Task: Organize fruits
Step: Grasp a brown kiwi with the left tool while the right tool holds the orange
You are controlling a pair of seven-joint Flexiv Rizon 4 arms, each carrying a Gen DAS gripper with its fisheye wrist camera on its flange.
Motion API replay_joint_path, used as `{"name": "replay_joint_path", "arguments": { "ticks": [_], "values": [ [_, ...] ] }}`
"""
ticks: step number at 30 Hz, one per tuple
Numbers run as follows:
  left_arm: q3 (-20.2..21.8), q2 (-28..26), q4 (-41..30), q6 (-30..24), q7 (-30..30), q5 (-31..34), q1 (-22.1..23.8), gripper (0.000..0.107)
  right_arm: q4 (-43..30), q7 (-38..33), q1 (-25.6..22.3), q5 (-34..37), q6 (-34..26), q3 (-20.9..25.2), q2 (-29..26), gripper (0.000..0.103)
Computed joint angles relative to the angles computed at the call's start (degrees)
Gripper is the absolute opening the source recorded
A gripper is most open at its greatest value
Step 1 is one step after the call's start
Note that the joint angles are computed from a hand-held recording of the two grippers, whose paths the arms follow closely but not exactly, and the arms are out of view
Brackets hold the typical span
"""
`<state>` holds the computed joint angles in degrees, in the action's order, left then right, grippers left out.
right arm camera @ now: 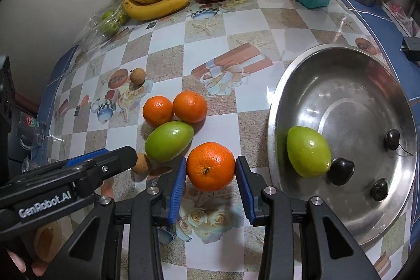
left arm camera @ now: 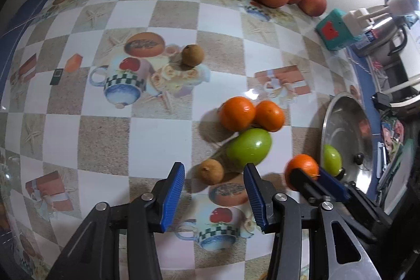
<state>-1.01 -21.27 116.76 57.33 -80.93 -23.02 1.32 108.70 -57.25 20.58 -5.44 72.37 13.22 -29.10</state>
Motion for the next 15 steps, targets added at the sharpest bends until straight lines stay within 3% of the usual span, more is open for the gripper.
{"name": "replay_joint_path", "arguments": {
  "ticks": [10,15],
  "values": [
    [1.2,-2.2,-2.2,-2.2,-3.0,5.7,-1.6,0.047,-0.1,0.3,-0.5,1.1,-0.3,0.4,0.3,0.040],
    [1.3,-3.0,-2.9,-2.9,-3.8,7.1,-2.0,0.034,-0.1,0.2,-0.5,1.3,-0.3,0.4,0.2,0.040]
  ]
}}
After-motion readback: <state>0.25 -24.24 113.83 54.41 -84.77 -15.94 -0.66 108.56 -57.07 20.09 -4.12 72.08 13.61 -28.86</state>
